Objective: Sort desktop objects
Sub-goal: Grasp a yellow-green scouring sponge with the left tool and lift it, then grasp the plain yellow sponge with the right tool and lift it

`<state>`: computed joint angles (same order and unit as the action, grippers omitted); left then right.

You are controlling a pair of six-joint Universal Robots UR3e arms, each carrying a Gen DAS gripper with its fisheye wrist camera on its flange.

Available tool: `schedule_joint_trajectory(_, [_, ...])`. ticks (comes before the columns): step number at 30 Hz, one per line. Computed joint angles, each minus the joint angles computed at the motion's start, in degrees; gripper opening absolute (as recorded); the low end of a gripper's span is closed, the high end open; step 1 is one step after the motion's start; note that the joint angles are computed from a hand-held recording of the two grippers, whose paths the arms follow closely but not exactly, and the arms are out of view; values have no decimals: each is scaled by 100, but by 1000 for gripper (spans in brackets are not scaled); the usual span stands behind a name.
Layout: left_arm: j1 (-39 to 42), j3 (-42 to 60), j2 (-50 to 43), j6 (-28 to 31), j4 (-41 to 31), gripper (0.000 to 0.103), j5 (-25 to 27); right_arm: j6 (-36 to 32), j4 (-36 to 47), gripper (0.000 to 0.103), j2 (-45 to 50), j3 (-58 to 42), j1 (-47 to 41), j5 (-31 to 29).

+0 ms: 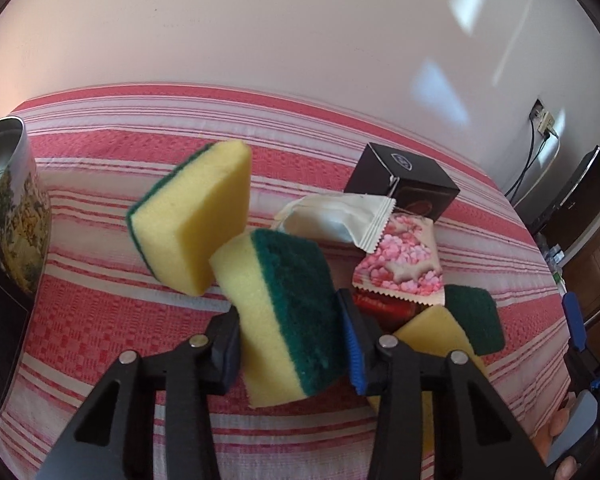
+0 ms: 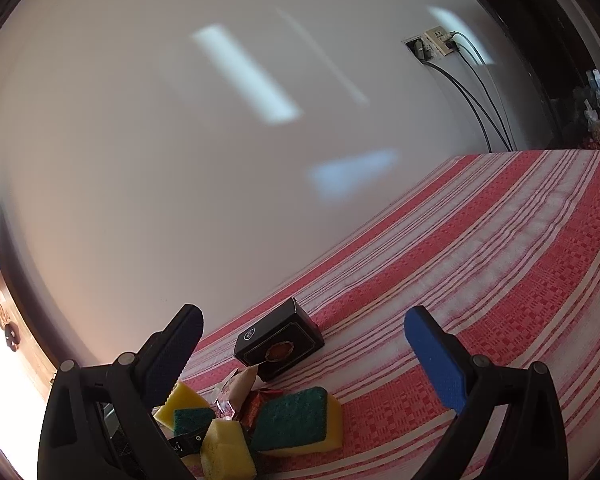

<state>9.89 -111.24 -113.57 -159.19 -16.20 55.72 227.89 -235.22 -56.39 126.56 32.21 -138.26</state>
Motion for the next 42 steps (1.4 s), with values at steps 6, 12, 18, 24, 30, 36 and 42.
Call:
schedule_joint_trajectory(6, [552, -876, 460, 208, 925, 39, -832, -70, -293, 102, -18, 179, -141, 370])
schedule_joint_trajectory(12, [1027, -1964, 685, 207, 3150, 39, -1232, -964, -30, 102, -265, 158, -180, 1329])
schedule_joint_trajectory(18, [1450, -1986, 613, -118, 3821, 39, -1355, -2441, 2073, 82, -239, -1080, 458, 1642])
schedule_joint_trajectory(24, [1806, -2104, 673, -195, 4220, 39, -1512, -2369, 3916, 78, -235, -1878, 478, 1766])
schedule_joint_trajectory(30, [2154, -2204, 743, 3, 3945, 39, -1800, -2348, 6300, 63, -385, -2614, -6, 2772])
schedule_joint_trajectory(36, [2248, -2226, 699, 87, 3839, 39, -1871, -2257, 6309, 60, -490, -2420, -92, 2960])
schedule_joint_trajectory(42, [2366, -2282, 628, 8, 4065, 39, -2019, -2275, 5394, 59, -439, -2222, 256, 2373])
